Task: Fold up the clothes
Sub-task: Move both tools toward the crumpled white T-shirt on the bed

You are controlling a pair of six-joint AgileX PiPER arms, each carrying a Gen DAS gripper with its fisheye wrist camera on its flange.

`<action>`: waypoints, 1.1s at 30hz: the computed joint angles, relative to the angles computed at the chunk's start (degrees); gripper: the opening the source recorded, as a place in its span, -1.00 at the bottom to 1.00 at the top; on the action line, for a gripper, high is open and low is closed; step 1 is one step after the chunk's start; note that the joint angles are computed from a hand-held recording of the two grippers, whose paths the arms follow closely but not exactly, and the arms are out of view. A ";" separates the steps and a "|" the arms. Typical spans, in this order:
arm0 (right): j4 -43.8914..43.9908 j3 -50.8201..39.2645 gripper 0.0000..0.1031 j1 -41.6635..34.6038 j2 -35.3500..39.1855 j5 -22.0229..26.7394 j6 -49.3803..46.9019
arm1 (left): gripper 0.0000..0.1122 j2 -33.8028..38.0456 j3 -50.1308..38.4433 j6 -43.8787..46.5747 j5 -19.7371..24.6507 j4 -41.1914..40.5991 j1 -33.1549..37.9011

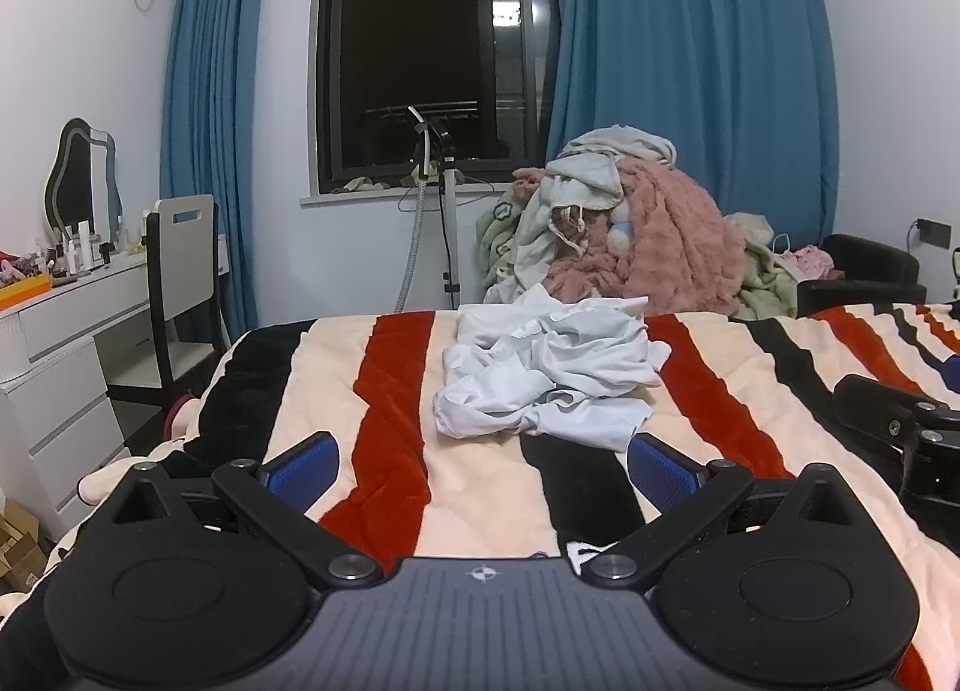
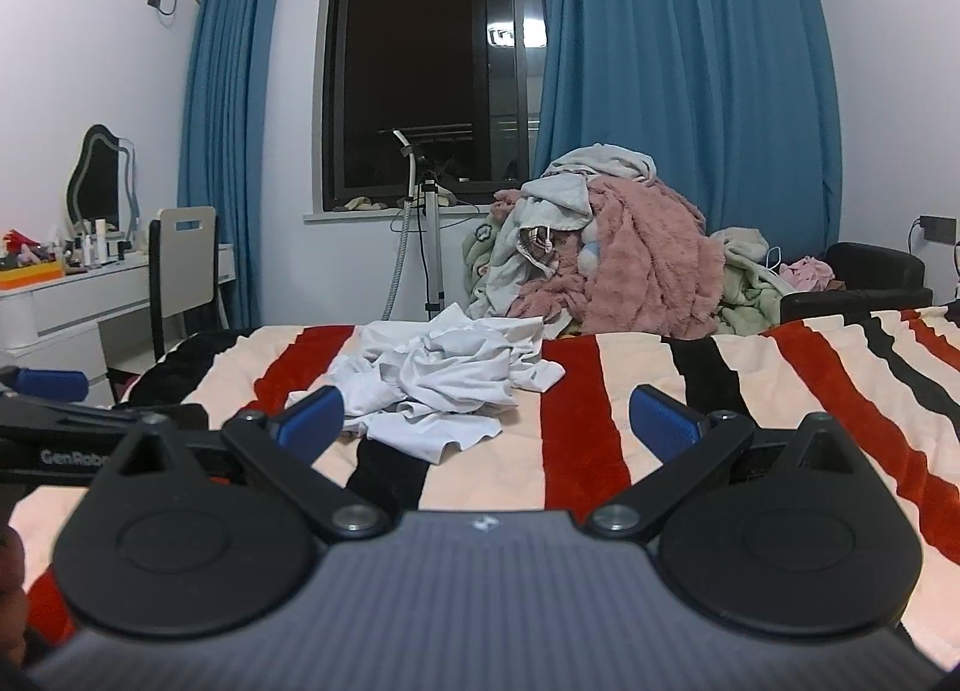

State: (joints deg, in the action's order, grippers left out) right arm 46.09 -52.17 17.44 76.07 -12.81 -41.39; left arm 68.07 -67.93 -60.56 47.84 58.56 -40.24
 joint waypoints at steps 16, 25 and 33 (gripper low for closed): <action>-5.72 0.57 1.00 -0.65 -1.06 0.52 8.69 | 0.83 0.89 -0.77 1.05 -1.92 -2.90 2.01; -0.31 -0.49 1.00 4.11 -1.35 -15.49 2.10 | 0.83 1.79 -2.66 8.08 -6.12 -8.47 4.52; -11.26 -16.12 1.00 -5.40 3.79 -2.97 16.65 | 0.83 11.71 -15.20 24.95 -8.95 -24.14 11.83</action>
